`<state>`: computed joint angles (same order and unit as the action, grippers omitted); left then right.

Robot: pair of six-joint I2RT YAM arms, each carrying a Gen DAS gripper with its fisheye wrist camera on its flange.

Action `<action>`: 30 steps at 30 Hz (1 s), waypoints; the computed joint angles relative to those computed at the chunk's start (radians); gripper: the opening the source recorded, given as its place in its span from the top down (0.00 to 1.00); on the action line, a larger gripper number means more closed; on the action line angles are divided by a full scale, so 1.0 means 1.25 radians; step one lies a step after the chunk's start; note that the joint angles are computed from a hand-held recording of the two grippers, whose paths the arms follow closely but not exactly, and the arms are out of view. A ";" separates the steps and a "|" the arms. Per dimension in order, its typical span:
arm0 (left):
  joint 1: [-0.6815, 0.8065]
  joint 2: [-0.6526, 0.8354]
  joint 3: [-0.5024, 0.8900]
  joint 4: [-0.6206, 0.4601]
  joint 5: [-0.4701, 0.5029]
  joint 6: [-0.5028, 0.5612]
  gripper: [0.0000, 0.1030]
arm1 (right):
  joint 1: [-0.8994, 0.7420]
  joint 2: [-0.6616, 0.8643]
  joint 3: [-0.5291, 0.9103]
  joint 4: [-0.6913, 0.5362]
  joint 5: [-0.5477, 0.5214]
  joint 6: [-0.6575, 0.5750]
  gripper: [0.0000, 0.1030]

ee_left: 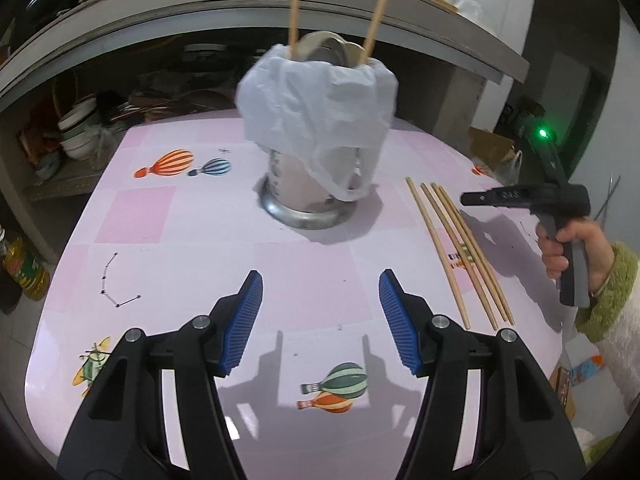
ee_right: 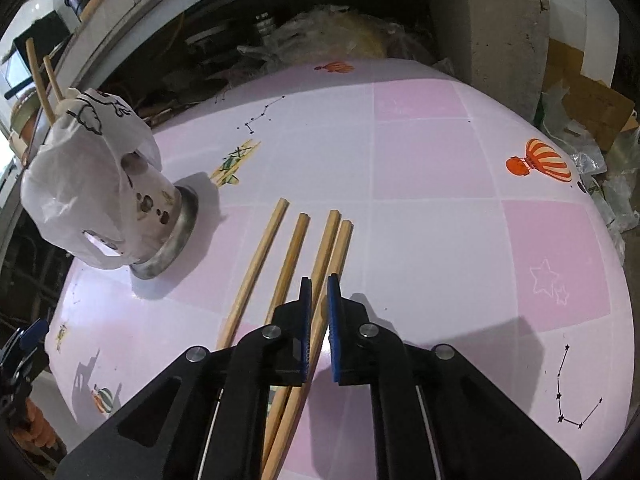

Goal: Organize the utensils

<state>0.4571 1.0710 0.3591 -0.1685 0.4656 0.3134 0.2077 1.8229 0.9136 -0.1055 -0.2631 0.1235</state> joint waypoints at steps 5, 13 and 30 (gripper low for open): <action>-0.054 -0.022 -0.016 0.012 -0.027 -0.020 0.44 | 0.003 0.030 0.017 -0.005 0.009 -0.008 0.94; -0.109 -0.006 -0.014 0.024 -0.061 -0.053 0.44 | 0.008 0.061 0.041 -0.011 0.010 -0.026 0.95; -0.271 0.120 0.039 0.112 -0.148 -0.105 0.44 | -0.030 0.009 -0.041 0.028 0.015 -0.046 0.95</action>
